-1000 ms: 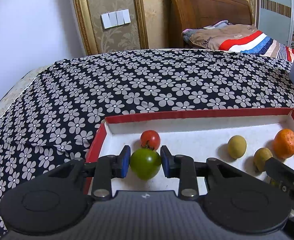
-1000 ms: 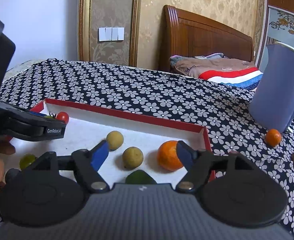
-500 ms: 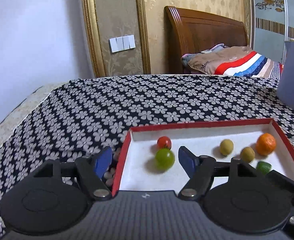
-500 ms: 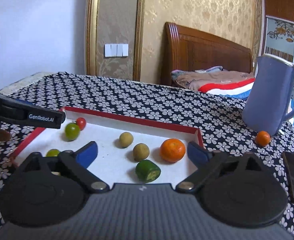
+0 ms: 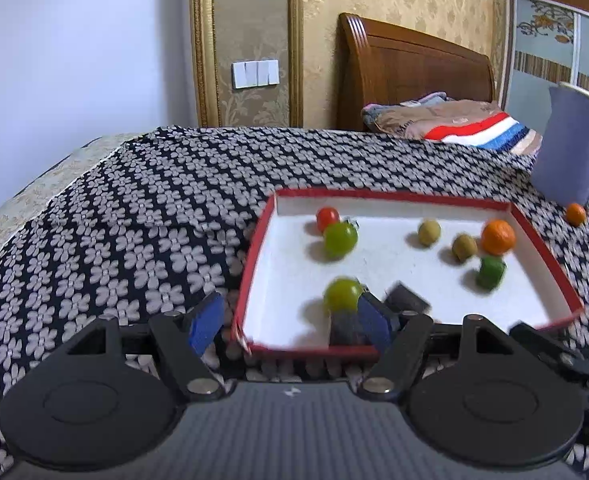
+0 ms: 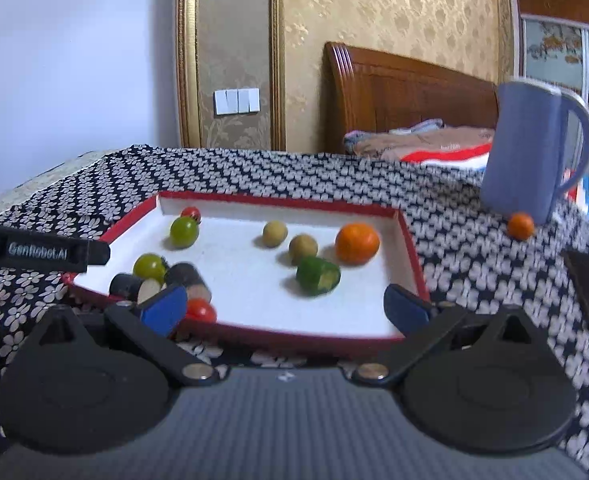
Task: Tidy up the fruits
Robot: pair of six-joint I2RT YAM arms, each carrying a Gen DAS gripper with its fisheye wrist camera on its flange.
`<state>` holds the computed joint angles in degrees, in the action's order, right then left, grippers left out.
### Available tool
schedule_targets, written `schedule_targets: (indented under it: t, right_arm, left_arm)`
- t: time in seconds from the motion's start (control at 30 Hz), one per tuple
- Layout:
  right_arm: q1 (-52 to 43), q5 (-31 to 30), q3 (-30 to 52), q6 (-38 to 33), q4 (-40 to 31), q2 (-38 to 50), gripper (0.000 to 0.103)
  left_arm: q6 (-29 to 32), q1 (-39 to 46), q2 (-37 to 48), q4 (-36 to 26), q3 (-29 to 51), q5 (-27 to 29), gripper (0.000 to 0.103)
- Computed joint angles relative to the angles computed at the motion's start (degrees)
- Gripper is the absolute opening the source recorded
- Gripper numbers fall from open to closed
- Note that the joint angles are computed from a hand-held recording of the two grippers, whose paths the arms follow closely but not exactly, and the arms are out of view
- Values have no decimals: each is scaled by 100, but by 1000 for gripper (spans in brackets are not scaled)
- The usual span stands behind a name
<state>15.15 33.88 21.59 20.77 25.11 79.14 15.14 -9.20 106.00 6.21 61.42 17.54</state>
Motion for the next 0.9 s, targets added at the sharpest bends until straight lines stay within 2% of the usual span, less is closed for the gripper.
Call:
schedule_targets:
  t: [0.2,0.33,0.43,0.57,0.73,0.9]
  right_arm:
    - [163,178,-146,324,14,133,103]
    - [131,30,-183,477,30,219,103]
    - [114,99,-143,571,-29,300,103]
    - [246,555,74,538,-363,601,103]
    - [101,305,160,683,-601,715,103]
    - [143,470,298,699,-759,858,103]
  left_arm:
    - [210,-11,-193,189,-573,106,74]
    - [243,-71,-182,288,-759,31,74]
    - [285,-113,-107,368,-813,-56,75]
    - [336,-136,32,441,-822,-139,75]
    - [357,-179,152,514,-817,-189,76]
    - [390,-204,183,573,-823,-197,79]
